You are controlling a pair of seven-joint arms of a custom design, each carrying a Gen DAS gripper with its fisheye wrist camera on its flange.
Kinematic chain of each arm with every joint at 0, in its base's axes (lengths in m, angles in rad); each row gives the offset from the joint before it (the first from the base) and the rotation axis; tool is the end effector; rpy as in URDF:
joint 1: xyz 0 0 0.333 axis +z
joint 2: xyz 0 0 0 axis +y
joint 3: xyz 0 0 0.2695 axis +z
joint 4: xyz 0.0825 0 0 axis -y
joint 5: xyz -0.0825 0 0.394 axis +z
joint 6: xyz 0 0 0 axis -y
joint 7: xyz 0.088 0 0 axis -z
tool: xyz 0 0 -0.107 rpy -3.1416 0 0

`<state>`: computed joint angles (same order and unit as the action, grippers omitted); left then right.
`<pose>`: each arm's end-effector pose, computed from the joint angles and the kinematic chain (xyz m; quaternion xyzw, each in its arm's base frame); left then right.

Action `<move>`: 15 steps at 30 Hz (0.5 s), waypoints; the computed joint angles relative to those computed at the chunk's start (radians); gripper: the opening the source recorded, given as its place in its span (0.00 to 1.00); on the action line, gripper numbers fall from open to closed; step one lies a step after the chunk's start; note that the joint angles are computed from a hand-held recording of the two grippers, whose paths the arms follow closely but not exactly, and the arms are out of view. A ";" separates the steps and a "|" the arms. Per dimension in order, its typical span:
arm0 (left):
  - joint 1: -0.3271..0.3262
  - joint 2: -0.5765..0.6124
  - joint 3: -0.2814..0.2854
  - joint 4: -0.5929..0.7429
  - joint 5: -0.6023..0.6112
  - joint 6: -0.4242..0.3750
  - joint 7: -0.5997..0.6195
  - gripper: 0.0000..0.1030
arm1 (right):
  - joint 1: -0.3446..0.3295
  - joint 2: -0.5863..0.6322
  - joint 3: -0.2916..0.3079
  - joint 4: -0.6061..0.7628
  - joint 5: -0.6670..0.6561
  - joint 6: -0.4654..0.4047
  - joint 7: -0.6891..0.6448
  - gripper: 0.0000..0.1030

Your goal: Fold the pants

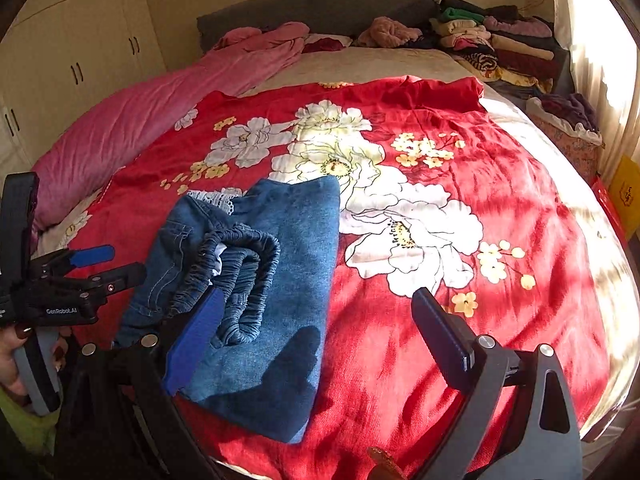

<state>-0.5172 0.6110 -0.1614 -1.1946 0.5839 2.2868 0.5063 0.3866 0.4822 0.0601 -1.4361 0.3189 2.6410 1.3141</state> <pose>0.6131 -0.4366 0.4475 -0.7218 0.6144 -0.2515 0.1956 0.6680 0.3017 0.4539 -0.7892 0.4882 -0.1199 0.3528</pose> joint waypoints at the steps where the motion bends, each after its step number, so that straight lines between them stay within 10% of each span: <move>1: 0.000 0.012 -0.001 0.014 -0.003 -0.006 0.005 0.90 | 0.000 0.019 0.000 0.024 -0.001 -0.018 0.002 0.91; 7: -0.003 0.086 0.001 0.099 -0.029 -0.019 0.056 0.90 | -0.014 0.145 0.020 0.198 0.022 -0.138 -0.006 0.90; 15: -0.013 0.169 0.012 0.198 -0.070 -0.024 0.107 0.90 | -0.016 0.314 0.041 0.438 0.037 -0.299 -0.025 0.65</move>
